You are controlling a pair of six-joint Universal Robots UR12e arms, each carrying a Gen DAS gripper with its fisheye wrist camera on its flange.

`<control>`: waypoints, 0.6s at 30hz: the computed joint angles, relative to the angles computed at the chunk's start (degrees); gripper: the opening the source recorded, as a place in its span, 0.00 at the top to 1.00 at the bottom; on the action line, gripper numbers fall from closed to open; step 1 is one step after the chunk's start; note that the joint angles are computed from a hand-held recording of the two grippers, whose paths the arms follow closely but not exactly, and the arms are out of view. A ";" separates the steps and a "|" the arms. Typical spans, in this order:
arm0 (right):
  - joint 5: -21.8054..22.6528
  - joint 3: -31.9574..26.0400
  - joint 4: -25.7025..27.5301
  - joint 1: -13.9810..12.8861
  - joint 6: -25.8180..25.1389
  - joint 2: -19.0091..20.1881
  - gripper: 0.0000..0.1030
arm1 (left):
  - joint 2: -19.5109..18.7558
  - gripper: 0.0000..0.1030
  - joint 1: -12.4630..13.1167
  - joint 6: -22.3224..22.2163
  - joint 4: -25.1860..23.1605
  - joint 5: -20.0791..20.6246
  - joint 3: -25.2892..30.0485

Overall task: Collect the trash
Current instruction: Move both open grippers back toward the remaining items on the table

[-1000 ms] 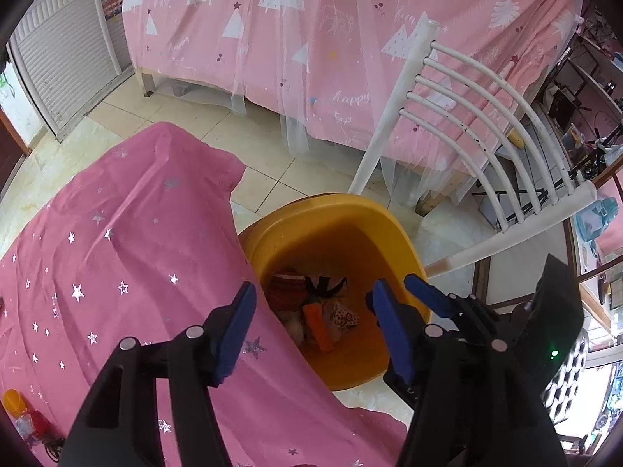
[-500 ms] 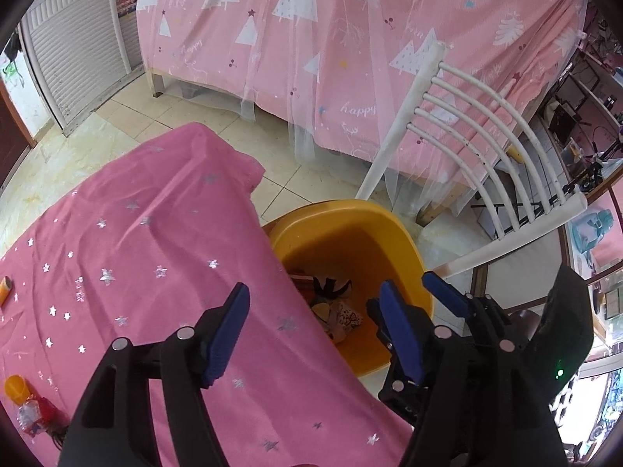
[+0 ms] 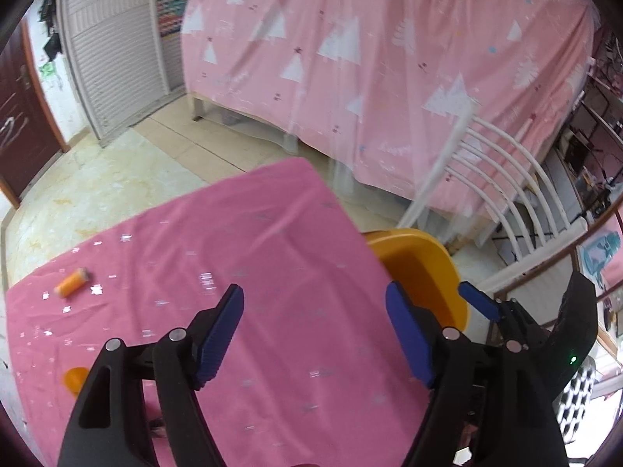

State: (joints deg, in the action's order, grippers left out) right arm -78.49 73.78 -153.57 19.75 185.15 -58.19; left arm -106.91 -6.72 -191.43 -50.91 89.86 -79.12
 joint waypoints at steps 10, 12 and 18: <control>0.79 -2.93 0.48 2.07 -2.63 0.68 0.24 | 4.06 0.32 4.19 -1.13 1.46 3.37 -4.61; 1.25 -3.67 0.79 2.64 -3.58 0.91 0.24 | 4.46 0.32 5.00 -1.40 1.45 4.29 -5.14; 2.73 -6.08 2.96 4.62 -7.18 1.91 0.23 | 5.39 0.32 7.89 -3.34 0.60 5.74 -6.41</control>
